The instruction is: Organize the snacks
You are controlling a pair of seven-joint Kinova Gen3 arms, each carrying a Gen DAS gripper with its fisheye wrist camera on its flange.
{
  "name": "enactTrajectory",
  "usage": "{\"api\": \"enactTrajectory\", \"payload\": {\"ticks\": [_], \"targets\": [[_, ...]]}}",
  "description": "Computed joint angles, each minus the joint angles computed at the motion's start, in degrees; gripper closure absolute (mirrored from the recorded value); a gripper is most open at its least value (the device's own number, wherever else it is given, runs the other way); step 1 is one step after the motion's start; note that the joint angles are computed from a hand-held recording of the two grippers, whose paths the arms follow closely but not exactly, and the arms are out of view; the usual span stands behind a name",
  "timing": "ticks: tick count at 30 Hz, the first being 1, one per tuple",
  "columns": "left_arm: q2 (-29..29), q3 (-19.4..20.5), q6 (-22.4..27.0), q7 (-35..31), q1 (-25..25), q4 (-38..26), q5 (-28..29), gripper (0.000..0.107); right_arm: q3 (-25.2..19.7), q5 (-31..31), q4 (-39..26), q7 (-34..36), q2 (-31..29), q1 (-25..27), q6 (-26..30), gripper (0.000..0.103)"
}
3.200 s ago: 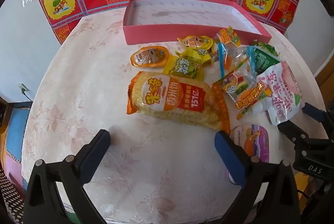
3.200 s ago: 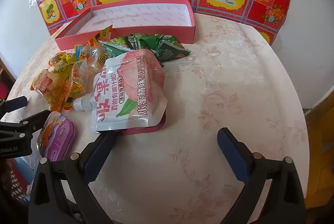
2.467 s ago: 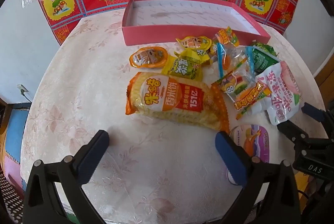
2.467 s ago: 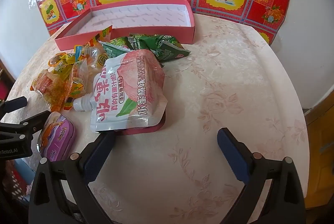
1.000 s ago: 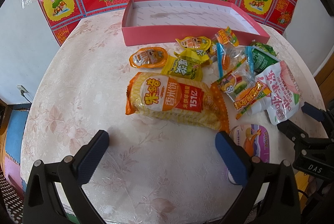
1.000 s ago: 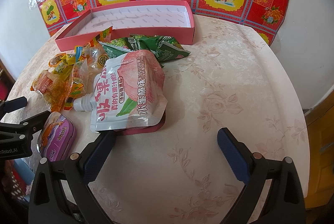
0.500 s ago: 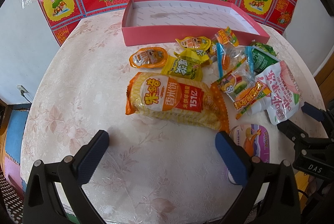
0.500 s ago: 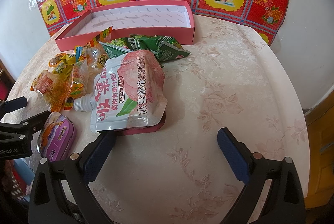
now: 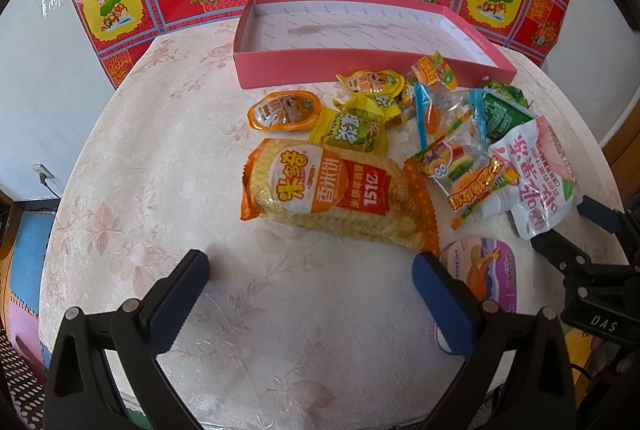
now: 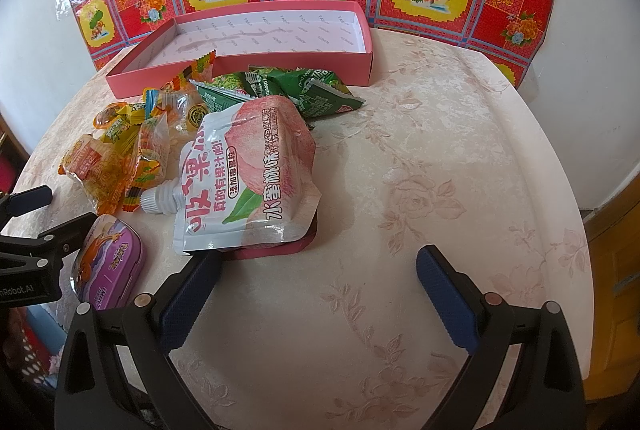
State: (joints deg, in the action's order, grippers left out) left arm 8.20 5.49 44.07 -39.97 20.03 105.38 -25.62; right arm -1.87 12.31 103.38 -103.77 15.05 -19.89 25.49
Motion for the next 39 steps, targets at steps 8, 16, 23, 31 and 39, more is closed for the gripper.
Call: {"api": "enactTrajectory", "payload": {"ticks": [8, 16, 23, 31, 39], "targets": [[0.0, 0.0, -0.1, -0.1, 0.0, 0.1, 0.0, 0.005, 0.0, 0.0, 0.1, -0.1, 0.0, 0.0, -0.1, 0.003], [-0.2, -0.2, 0.6, -1.8, -0.7, -1.2, 0.7, 0.009, -1.8, -2.5, -0.4, 3.7, -0.3, 2.2, 1.0, 0.009], [-3.2, -0.5, -3.8, -3.1, -3.5, 1.7, 3.6, 0.017, -3.5, -7.7, -0.1, 9.9, -1.9, 4.9, 0.1, 0.012], [-4.2, 0.0, -5.0, -2.1, -5.1, 1.9, 2.2, 0.017, -6.4, -17.0, 0.2, 20.9, -2.9, 9.2, -2.1, 0.012], [-3.2, -0.1, -6.5, -6.4, -6.7, 0.7, 7.3, 0.018, -8.2, -25.4, -0.4, 31.3, -3.1, 12.5, -0.8, 0.012]]}}
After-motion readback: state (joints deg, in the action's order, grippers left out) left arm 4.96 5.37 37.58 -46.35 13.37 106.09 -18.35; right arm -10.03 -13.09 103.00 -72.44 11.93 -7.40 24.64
